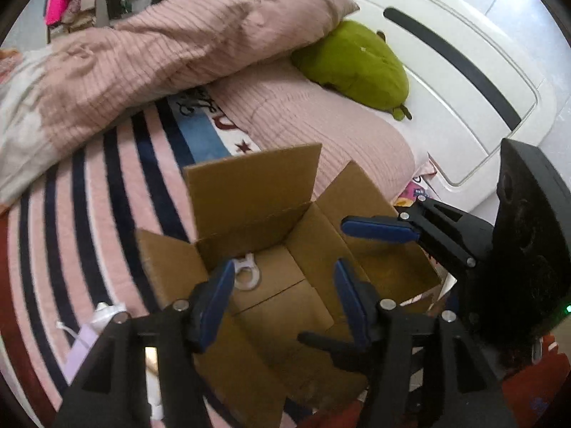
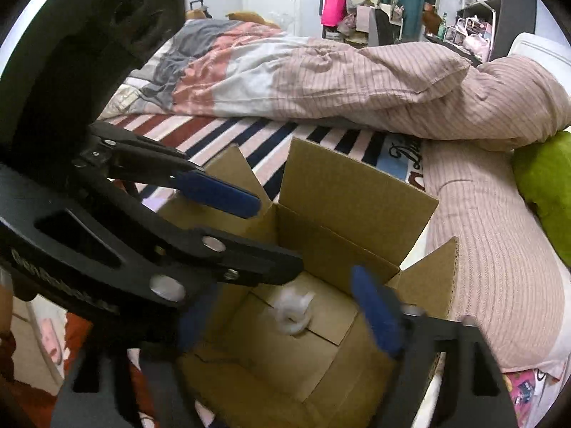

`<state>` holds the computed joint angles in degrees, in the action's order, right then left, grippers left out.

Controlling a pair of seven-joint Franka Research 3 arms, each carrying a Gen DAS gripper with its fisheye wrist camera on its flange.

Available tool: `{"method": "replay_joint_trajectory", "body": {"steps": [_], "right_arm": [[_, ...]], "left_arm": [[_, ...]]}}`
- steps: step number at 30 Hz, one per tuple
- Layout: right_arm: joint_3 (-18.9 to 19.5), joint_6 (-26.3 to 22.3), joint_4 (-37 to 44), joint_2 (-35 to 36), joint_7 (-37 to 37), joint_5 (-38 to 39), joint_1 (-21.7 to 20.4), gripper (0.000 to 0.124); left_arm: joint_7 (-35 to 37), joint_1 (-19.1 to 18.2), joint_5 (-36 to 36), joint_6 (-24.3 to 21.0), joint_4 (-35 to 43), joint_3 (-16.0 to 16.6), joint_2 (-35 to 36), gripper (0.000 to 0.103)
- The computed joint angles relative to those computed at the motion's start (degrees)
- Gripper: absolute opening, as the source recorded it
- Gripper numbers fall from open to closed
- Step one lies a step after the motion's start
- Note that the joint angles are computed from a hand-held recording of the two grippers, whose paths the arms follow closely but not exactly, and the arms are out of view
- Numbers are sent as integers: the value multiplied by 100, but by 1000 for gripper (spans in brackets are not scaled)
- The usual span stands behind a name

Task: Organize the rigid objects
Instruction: 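Carry the tape roll with the right gripper into the cardboard box and release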

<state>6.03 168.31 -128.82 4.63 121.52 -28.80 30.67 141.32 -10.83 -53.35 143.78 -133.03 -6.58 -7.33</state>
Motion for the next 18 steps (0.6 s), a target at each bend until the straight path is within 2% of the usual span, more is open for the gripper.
{"method": "replay_joint_trajectory", "body": {"steps": [2, 3, 6, 8, 10, 11, 12, 13, 14, 16, 18], "right_arm": [[-29, 40, 6, -23, 167, -258, 46, 85], [-50, 27, 42, -23, 345, -489, 88, 91], [-110, -250, 323, 40, 1302, -1756, 314, 95], [-58, -192, 470, 121, 1609, -2285, 376, 98], [54, -164, 618, 247, 1456, -2167, 453, 98], [102, 68, 671, 340, 1336, -2137, 455, 98], [350, 473, 710, 488, 861, -1771, 288, 98], [590, 559, 885, 743, 93, -1005, 273, 98], [784, 553, 1038, 925, -368, -603, 234, 98], [913, 525, 1169, 1074, -764, -284, 226, 98], [1026, 332, 1592, 1484, -1170, -9, 356, 98]], "left_arm": [[137, 33, -116, 97, -233, 85, -303, 55], [195, 54, -178, 180, -395, 158, -511, 58], [65, 107, -103, 462, -741, 365, -930, 63], [9, 169, -6, 706, -1055, 574, -1252, 63], [-3, 217, 116, 965, -1350, 782, -1494, 64], [-22, 245, 189, 1085, -1488, 886, -1593, 64], [-24, 278, 253, 1198, -1625, 1012, -1677, 65], [-20, 285, 305, 1279, -1707, 1136, -1712, 65], [31, 278, 318, 1350, -1804, 1295, -1756, 65], [257, 254, 191, 1490, -1994, 1674, -1801, 66], [466, 225, 50, 1651, -2132, 1906, -1787, 66]]}}
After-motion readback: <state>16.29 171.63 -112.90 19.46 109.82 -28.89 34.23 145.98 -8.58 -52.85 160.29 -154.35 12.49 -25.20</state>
